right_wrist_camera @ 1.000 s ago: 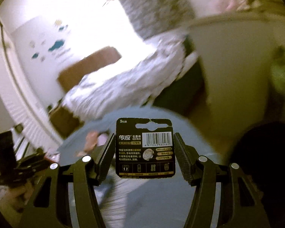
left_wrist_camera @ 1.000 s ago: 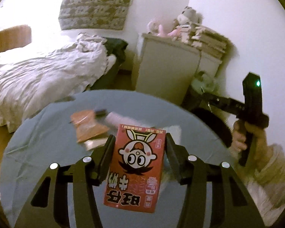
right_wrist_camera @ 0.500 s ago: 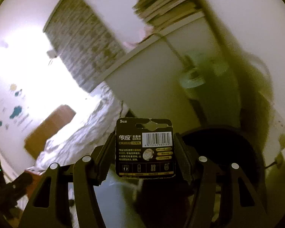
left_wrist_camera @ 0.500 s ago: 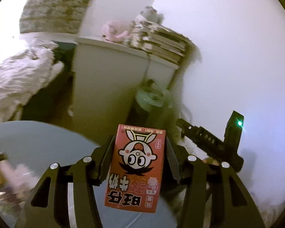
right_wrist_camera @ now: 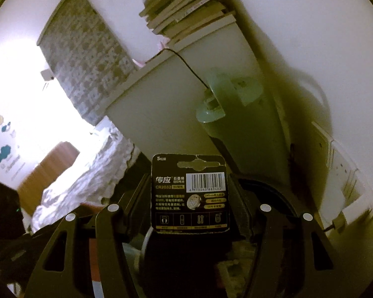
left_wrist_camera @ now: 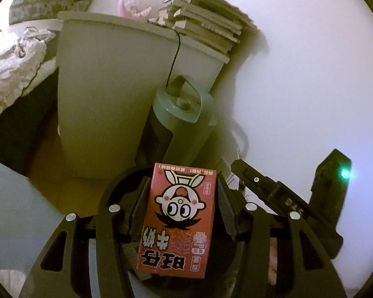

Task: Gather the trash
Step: 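Carry milk box and battery card over the black bin and open both tools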

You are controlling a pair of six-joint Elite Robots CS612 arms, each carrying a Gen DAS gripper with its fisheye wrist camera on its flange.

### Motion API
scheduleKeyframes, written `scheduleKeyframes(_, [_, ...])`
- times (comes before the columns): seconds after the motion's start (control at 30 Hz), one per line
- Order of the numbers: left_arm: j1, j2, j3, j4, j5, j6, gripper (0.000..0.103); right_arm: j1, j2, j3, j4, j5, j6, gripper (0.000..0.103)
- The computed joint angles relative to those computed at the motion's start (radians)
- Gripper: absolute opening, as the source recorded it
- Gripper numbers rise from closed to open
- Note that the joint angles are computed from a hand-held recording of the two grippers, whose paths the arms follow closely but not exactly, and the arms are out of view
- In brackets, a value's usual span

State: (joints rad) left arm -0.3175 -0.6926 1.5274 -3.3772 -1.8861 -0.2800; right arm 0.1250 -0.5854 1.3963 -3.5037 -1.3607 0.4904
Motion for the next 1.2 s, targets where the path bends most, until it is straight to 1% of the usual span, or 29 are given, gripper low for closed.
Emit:
scheduleKeyframes(0.13, [-0.005,0.01,-0.015,0.029,0.01,-0.003,0.052,-0.003,0.003,-0.006,0.022,0.01,0.01,0.06])
scheduleKeyframes(0.33, [-0.008,0.026,-0.043,0.072,0.003,-0.019,0.052,-0.004,0.009,-0.018,0.052,0.021,0.028,0.061])
scheduleKeyframes(0.77, [-0.004,0.047,-0.076,0.141,-0.01,-0.051,0.051,-0.003,0.01,-0.017,0.062,0.034,0.034,0.061])
scheduleKeyframes(1.0, [0.001,0.057,-0.089,0.154,-0.029,-0.073,0.05,-0.004,0.01,-0.019,0.073,0.04,0.044,0.061])
scheduleKeyframes(1.2, [-0.002,0.059,-0.093,0.154,-0.025,-0.067,0.05,-0.004,0.01,-0.018,0.074,0.043,0.045,0.061])
